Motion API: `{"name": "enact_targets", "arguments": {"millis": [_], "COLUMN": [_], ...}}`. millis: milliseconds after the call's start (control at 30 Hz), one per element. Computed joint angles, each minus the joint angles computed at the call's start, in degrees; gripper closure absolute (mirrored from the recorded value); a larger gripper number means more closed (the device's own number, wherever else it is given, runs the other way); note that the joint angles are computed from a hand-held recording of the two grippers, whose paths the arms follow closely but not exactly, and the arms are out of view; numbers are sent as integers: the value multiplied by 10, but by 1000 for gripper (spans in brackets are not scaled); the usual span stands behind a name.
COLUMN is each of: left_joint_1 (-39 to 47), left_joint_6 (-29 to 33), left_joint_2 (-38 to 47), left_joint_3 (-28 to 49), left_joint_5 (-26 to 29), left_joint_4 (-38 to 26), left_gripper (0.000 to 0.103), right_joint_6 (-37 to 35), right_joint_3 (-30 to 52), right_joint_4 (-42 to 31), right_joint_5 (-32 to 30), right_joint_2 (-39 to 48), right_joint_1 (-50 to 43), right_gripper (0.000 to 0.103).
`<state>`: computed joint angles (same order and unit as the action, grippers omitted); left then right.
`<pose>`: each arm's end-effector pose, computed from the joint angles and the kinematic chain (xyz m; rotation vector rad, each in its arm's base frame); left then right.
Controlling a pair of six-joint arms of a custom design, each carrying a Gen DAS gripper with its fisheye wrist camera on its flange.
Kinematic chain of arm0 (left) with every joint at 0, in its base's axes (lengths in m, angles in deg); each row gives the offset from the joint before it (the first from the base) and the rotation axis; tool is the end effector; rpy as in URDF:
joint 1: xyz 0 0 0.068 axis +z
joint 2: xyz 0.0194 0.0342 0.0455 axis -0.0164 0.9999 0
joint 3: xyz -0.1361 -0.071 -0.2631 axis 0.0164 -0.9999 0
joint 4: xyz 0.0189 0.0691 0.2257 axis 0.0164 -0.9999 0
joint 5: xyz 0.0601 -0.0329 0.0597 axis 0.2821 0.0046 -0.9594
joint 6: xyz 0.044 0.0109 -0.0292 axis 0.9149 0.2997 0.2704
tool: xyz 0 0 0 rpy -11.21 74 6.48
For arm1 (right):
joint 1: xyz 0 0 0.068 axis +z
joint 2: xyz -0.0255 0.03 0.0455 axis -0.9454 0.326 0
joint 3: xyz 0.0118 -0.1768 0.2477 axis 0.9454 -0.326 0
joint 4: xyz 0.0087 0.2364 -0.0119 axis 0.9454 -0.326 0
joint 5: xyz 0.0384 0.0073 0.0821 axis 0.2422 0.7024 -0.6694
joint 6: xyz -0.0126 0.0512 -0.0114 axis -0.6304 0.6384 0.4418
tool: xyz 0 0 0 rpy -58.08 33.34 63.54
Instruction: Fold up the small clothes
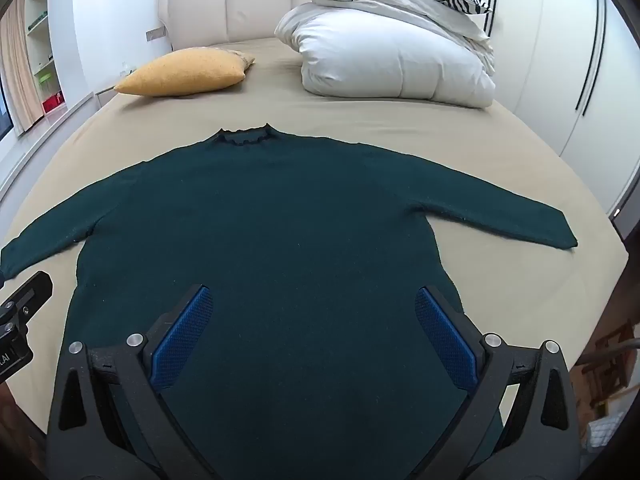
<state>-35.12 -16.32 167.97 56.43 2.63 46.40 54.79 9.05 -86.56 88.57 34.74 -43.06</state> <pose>0.3138 -0.2027 0.2163 0.2956 2.3733 -0.1071 0.2487 0.1086 0.2084 0.5167 2.3648 -0.2909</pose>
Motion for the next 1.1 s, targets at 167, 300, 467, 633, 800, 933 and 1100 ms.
{"name": "enact_targets", "arguments": {"millis": [167, 300, 467, 633, 800, 933, 1100], "left_joint_1": [-1, -6, -12, -7, 1, 1, 1], "left_joint_6": [1, 2, -4, 0, 2, 1, 0], "left_joint_2": [0, -2, 4, 5, -3, -3, -5], "left_joint_3": [-4, 4, 17, 11, -9, -8, -11], "left_joint_5": [-4, -13, -16, -11, -4, -5, -5], "left_joint_4": [8, 2, -8, 2, 16, 16, 18], "left_gripper": [0, 0, 0, 0, 0, 0, 0], "right_joint_6": [4, 6, 0, 9, 14, 14, 12], "right_joint_3": [4, 4, 2, 11, 12, 11, 10], "right_joint_4": [-8, -9, -13, -18, -20, -19, -18], "right_joint_5": [4, 1, 2, 11, 14, 14, 13], "right_joint_2": [2, 2, -4, 9, 11, 12, 10], "right_joint_1": [4, 2, -2, 13, 18, 18, 17], "right_gripper": [0, 0, 0, 0, 0, 0, 0]}}
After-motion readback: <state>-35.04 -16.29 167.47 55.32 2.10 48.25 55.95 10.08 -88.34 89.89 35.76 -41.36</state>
